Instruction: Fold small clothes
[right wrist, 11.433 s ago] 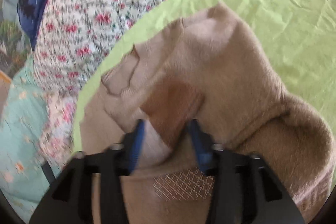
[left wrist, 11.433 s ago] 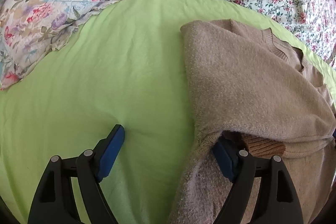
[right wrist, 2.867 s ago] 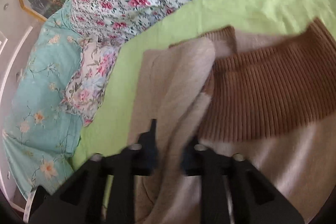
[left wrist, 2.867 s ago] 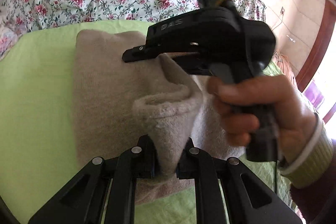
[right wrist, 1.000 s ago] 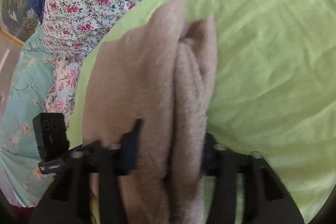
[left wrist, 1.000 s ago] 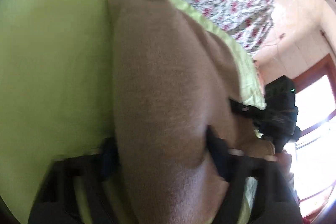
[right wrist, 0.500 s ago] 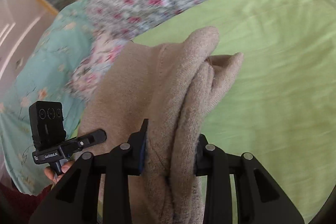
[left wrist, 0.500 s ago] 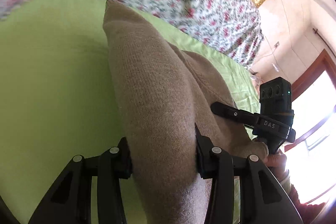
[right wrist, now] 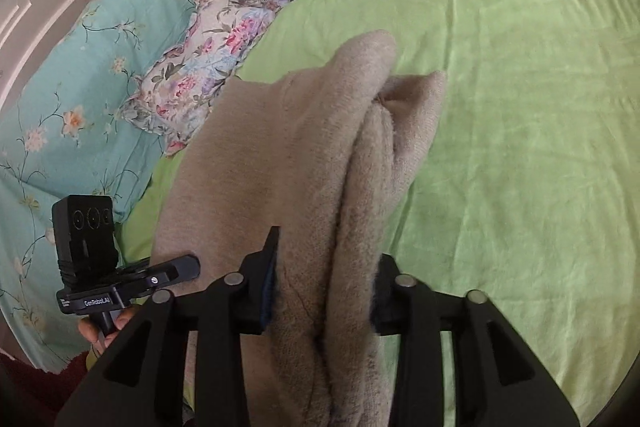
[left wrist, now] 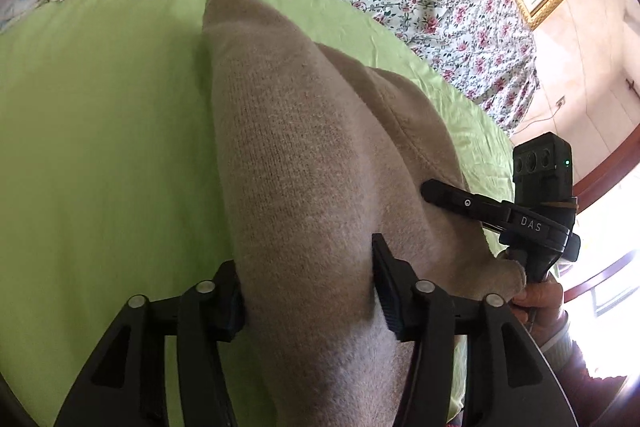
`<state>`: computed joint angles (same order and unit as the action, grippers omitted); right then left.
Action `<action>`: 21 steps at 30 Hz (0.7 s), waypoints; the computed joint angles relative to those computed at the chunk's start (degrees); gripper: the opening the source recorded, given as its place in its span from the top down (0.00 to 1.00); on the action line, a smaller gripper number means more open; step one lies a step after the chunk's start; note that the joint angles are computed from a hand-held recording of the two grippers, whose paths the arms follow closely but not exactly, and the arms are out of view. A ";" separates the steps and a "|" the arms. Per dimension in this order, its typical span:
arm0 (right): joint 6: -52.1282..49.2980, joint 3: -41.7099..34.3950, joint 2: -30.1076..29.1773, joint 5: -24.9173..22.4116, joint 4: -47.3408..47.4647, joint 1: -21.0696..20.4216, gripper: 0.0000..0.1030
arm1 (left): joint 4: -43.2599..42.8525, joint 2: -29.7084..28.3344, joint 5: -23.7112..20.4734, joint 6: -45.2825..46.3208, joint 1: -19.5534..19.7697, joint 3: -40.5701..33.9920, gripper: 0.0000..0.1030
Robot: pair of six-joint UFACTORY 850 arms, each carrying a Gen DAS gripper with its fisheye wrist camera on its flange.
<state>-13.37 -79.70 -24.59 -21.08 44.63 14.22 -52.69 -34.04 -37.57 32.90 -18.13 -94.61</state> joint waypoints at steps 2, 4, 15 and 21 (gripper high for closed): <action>7.81 -0.53 0.46 -0.85 -8.16 -0.08 0.46 | -0.87 0.22 -0.64 0.86 0.41 0.13 0.36; 18.47 -0.80 1.46 -0.55 -19.46 0.05 0.39 | -3.86 0.47 -1.65 3.16 1.07 0.28 0.30; 24.23 -14.27 -6.73 -2.37 -24.93 -1.89 0.69 | 8.41 -2.62 3.12 -11.94 1.48 -6.49 0.27; 26.29 -11.64 -3.49 4.89 -29.39 -0.44 0.92 | 21.05 -3.18 4.24 -20.08 -0.77 -9.25 0.45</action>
<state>12.92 -91.34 -28.08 -16.19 15.24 13.78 -31.64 -37.23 -33.32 12.82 -18.90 -103.86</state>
